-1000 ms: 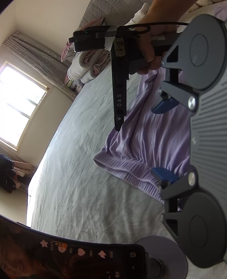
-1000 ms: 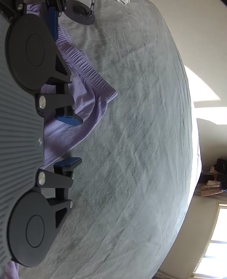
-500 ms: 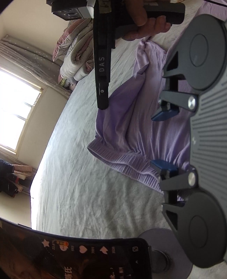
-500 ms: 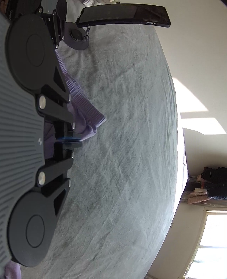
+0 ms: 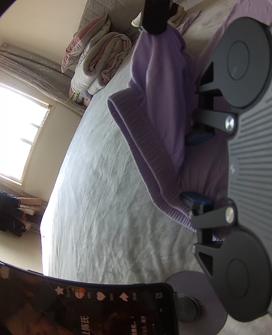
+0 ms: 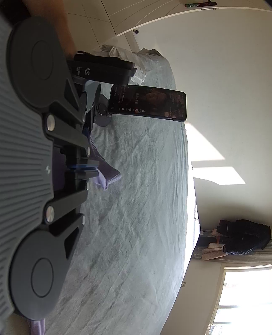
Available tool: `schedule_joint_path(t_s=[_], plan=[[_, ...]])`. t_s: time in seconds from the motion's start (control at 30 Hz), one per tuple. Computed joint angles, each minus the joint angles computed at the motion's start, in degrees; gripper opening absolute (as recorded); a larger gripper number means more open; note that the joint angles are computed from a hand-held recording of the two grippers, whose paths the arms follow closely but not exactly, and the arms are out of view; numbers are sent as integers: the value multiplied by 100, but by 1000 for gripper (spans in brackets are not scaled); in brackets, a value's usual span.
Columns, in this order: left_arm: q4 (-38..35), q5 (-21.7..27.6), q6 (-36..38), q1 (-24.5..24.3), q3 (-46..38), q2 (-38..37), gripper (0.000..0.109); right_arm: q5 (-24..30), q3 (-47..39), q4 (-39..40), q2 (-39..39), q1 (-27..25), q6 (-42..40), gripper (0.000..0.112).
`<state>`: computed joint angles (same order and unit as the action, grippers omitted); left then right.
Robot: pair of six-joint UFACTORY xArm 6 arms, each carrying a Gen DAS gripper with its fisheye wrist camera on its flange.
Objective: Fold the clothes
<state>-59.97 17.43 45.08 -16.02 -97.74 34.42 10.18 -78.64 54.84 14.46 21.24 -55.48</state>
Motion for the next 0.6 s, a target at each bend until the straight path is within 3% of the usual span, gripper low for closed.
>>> schedule_joint_path(t_s=[0.1, 0.33, 0.47, 0.6], plan=[[34, -15, -151, -3, 198, -166, 52, -96, 535, 516, -241, 161, -391, 2], [165, 184, -847, 96, 701, -636, 59, -149, 898, 1027, 33, 271, -215, 2], [323, 507, -1309, 175, 922, -904, 63, -95, 782, 2124, 148, 242, -787, 4], [141, 961, -1570, 268, 1035, -1092, 68, 338, 964, 1786, -148, 55, -293, 21]])
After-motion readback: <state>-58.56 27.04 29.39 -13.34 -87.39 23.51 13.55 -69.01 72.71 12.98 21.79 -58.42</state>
